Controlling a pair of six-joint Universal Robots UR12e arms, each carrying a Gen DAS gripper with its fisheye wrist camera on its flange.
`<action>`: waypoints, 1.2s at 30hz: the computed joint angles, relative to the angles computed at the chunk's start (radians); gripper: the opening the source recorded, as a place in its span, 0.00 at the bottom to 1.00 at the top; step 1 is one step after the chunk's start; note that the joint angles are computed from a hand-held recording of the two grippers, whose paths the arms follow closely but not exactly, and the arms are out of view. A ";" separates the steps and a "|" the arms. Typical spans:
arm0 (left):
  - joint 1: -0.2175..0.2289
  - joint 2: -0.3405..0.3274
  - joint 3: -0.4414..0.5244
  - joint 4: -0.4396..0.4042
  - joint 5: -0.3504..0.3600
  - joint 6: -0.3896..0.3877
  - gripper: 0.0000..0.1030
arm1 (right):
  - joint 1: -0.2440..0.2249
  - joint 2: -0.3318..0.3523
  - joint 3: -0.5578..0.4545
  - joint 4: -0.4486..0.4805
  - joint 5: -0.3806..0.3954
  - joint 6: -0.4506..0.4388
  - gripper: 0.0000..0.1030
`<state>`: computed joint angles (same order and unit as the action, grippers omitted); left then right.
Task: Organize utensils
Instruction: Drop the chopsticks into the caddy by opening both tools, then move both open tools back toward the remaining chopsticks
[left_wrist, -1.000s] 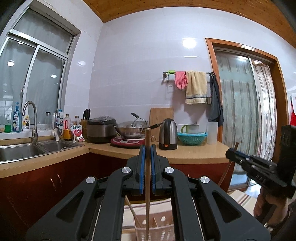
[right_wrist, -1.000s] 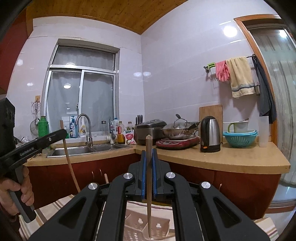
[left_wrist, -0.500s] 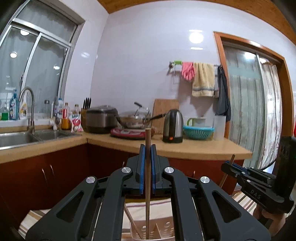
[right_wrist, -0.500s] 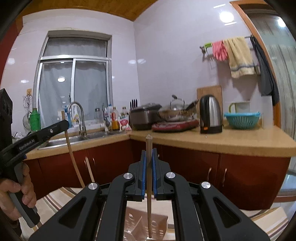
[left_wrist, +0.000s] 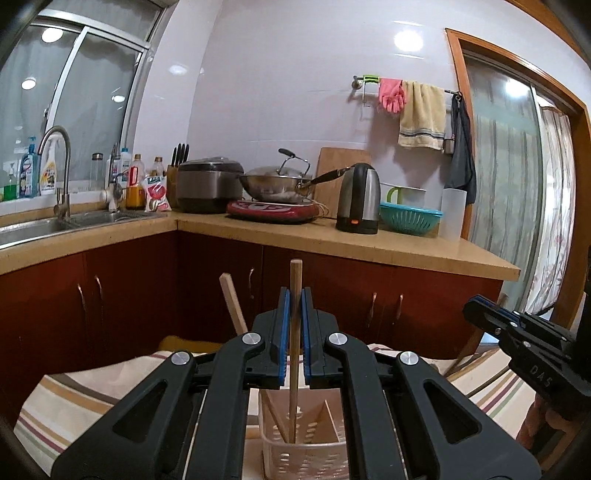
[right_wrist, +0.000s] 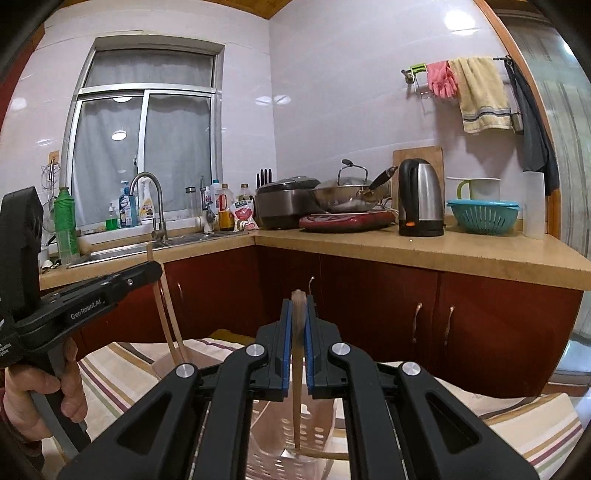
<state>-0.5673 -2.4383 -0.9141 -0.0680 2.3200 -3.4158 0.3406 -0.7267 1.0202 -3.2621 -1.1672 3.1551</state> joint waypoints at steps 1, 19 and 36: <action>0.001 0.001 -0.003 -0.004 0.000 -0.003 0.10 | 0.000 -0.001 0.000 0.004 0.000 0.002 0.06; -0.047 0.044 -0.086 -0.034 0.113 -0.036 0.82 | -0.004 -0.112 0.183 -0.097 -0.098 -0.018 0.67; -0.146 0.145 -0.306 -0.274 0.175 -0.360 0.85 | -0.022 -0.258 0.530 -0.116 -0.128 -0.065 0.67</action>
<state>-0.7134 -2.2928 -1.2203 -0.3416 2.4951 -3.7760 0.3182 -0.9849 1.5507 -3.3783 -1.2955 3.0896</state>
